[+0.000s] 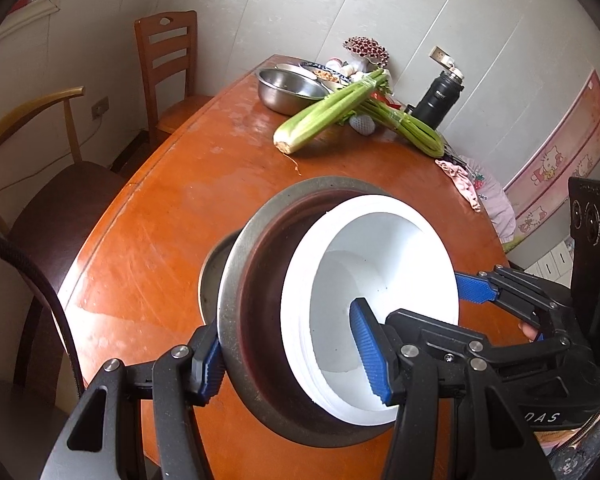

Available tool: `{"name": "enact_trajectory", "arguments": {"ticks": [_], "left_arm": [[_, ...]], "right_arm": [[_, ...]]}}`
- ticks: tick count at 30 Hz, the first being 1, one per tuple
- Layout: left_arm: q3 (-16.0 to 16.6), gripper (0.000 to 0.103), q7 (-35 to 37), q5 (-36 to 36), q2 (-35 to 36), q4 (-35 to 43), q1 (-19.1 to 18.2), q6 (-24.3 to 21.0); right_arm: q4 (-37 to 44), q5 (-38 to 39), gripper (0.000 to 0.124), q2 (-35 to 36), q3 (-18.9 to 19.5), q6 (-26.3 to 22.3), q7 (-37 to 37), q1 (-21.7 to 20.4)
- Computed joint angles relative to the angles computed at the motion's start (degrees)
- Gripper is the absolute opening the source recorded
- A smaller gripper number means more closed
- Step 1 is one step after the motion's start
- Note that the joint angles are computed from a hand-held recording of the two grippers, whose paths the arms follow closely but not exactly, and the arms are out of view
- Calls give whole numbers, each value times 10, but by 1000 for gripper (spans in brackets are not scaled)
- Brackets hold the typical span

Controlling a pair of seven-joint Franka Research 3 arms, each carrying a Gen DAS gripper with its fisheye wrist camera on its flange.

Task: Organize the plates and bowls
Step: 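Lift the steel bowl with both tools and carry it over the steel pan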

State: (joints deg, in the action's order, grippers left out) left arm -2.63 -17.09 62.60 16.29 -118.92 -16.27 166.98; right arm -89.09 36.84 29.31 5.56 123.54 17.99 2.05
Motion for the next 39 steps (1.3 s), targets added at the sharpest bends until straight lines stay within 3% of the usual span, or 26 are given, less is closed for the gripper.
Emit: {"name": "enact_trajectory", "arguments": {"ticks": [20,27,39], "left_arm": [[29,56,120,-129,65,24,4,39],[37,56,155,-162,78,40,-11,24],[40,56,167,-156,84,56,-23,-12]], "right_arm": [[134,-66,63,118,6,-51,84,19],[149,-73,63,131,9,-54,94,17],[128,-81,63,125,9,-15,85,18]]}}
